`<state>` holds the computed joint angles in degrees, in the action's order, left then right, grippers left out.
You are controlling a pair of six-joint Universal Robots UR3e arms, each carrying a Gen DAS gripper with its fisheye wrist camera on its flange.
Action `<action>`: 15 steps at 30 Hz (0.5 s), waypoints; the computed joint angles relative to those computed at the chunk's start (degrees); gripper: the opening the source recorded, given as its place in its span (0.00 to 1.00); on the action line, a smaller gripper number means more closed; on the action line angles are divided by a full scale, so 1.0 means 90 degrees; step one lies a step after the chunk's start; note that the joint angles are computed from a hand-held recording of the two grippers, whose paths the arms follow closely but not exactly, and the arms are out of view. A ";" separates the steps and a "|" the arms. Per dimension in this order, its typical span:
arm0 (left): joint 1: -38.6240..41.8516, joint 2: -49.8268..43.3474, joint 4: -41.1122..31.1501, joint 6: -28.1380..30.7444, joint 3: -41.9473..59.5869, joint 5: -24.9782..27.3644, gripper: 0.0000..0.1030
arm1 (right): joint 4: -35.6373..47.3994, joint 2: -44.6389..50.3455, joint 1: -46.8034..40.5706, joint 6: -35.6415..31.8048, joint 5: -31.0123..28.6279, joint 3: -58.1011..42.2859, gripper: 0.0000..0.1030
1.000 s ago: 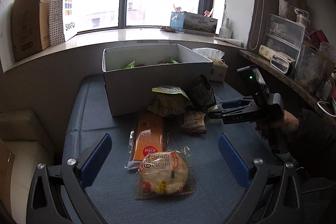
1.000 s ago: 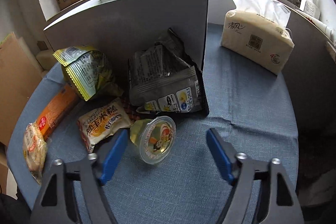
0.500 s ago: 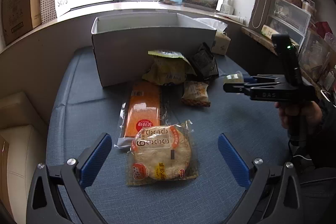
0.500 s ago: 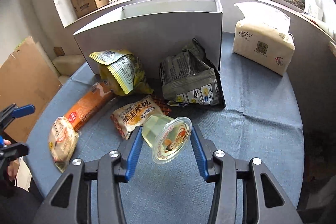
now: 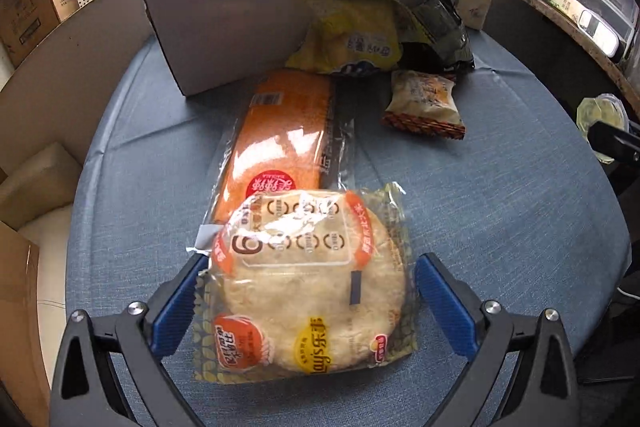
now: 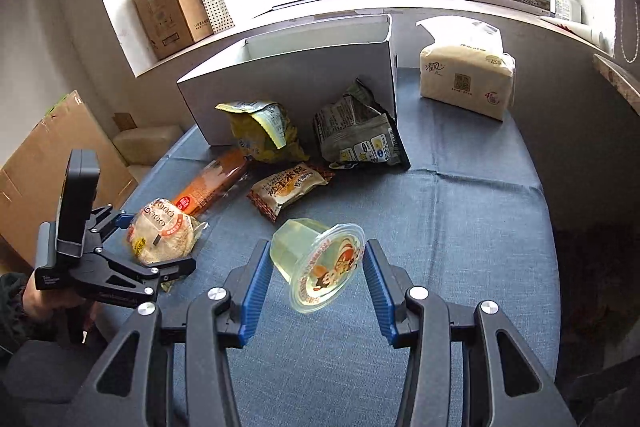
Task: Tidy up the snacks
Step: 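Grasp a jelly cup with right gripper while left grasps round cookie pack, then carry jelly cup in right gripper while left carries cookie pack into box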
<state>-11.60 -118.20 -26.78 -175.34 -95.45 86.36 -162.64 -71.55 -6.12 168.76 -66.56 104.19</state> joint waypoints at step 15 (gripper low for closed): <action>0.1077 0.1714 0.0854 0.0277 -0.1316 -0.1412 0.80 | -0.0145 -0.0122 0.0158 0.0075 0.0043 0.0059 0.49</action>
